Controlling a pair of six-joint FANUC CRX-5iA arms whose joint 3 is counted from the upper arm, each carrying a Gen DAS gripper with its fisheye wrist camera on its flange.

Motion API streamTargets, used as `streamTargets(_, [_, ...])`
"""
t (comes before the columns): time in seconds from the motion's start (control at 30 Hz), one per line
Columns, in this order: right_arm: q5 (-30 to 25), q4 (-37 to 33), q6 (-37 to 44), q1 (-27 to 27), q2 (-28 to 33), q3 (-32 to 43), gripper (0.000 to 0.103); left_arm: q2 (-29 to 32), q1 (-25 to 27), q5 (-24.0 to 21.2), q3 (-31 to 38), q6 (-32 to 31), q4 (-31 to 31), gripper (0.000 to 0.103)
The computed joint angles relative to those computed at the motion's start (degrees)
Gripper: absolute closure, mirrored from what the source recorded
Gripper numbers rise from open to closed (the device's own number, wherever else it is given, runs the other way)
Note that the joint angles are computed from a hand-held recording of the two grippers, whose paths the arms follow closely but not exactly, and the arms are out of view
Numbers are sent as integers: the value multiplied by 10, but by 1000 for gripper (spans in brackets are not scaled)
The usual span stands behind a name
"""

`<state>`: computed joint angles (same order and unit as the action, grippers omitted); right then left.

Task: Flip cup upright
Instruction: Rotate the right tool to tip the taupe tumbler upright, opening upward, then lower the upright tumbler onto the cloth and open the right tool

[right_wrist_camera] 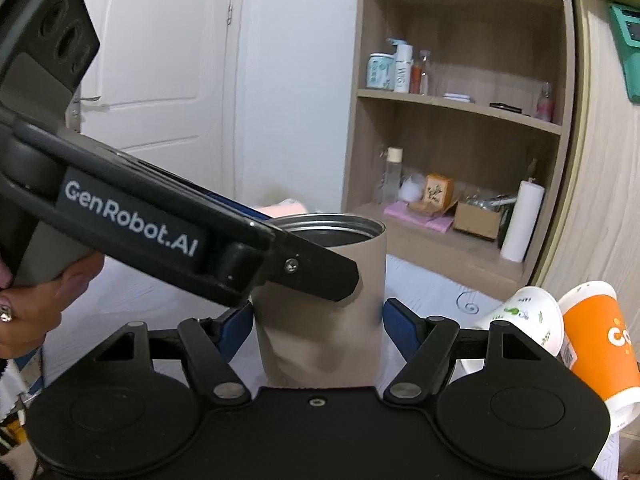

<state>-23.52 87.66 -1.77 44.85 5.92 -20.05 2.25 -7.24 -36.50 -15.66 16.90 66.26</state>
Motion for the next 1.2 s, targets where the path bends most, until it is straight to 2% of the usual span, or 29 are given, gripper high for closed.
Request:
streamTargets(0.17, [12,52,-56,-22,9,-1,26,15,-9,14,15,-14,-8,29])
streamTargets(0.37, [17,56,-77,-34,18,2,26,28,-20,29,18,-37,0,28])
streamTargets(0.4, [19,47,-72,-34,19,4,26,28,-24,36,14,-49,11,28])
streamTargets(0.47, [30,78,-105,-45,17,-2,26,25,-30,47,4,-74,31,28])
streamTargets(0.57, [35,79,-111,-47,15,-6,26,20,-42,64,-13,-123,71,28])
streamTargets(0.67, [41,110,-143,-56,13,-12,26,14,-54,78,-32,-174,120,29])
streamTargets(0.87, [28,115,-147,-52,14,-13,26,10,-71,102,-47,-215,168,29])
streamTargets(0.93, [25,116,-146,-50,14,-14,26,12,-61,86,-44,-189,151,29])
streamTargets(1.03, [7,81,-112,-35,16,-9,26,21,-33,46,-19,-88,67,29])
streamTargets(1.13, [-2,75,-102,-27,9,-11,26,13,-30,48,-24,-79,70,29])
streamTargets(1.2, [-25,38,-71,-9,6,-8,25,6,-22,46,-22,-43,39,29])
